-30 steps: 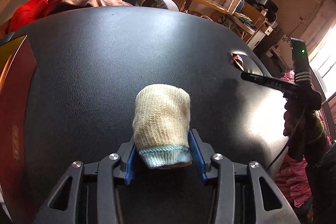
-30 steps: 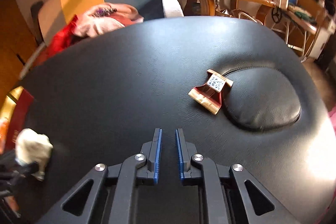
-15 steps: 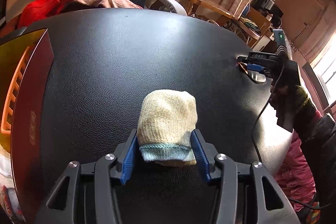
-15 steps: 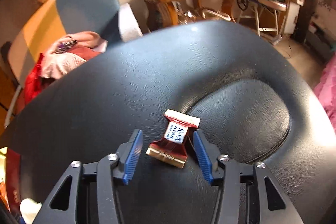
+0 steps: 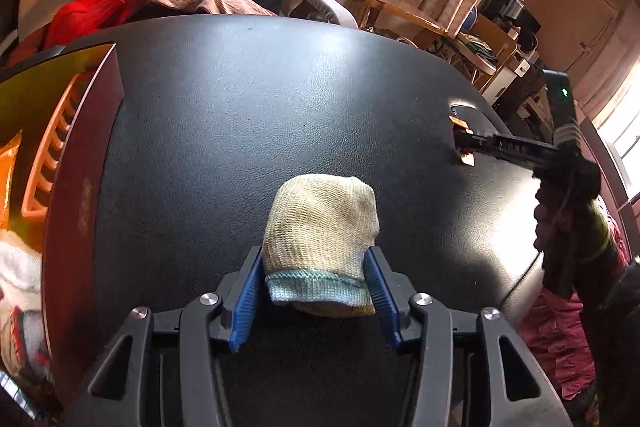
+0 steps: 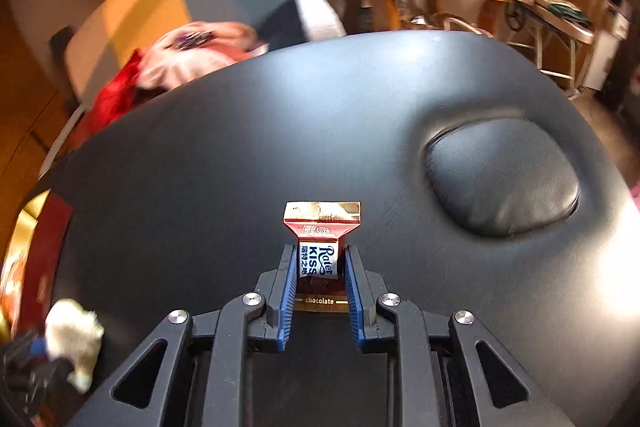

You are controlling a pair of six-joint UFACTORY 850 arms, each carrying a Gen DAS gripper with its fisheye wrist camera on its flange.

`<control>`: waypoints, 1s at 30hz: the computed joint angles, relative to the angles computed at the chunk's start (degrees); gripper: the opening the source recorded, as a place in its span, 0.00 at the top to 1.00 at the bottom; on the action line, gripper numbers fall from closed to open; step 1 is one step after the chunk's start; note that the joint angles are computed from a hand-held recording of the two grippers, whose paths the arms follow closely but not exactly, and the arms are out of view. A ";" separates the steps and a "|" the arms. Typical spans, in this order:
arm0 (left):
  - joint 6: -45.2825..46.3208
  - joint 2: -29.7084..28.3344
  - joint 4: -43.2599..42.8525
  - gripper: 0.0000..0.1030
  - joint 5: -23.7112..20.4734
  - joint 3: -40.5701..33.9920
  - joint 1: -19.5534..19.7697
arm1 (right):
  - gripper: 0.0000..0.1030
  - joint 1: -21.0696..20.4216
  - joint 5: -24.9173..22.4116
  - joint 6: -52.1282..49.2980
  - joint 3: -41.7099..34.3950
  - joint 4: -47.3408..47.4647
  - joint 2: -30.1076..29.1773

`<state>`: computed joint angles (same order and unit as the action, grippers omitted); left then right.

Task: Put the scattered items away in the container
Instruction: 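Lift the sock with the left gripper while the right gripper lifts the candy pack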

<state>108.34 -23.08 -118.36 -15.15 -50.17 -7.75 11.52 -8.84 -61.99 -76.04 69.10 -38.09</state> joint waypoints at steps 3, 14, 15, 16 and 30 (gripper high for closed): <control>2.03 1.58 -1.80 0.43 -0.06 1.78 0.22 | 0.78 1.44 -1.35 -8.96 4.12 7.78 2.72; 11.09 8.23 -8.92 0.40 -1.30 7.85 1.36 | 0.74 6.47 -1.17 -18.87 13.52 16.32 8.40; 12.37 8.37 -9.85 0.40 -1.32 7.76 1.34 | 0.74 6.62 -1.12 -21.42 14.12 19.47 8.84; 13.62 8.34 -10.91 0.40 -1.12 7.51 1.22 | 0.74 6.61 -1.32 -23.06 14.44 21.68 9.13; -13.64 -1.87 14.43 0.39 -1.09 -3.25 1.14 | 0.60 6.35 -0.23 -31.99 16.25 30.04 10.85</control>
<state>94.70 -24.95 -103.92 -16.24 -53.42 -6.61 17.87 -9.07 -93.98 -59.79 99.14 -27.24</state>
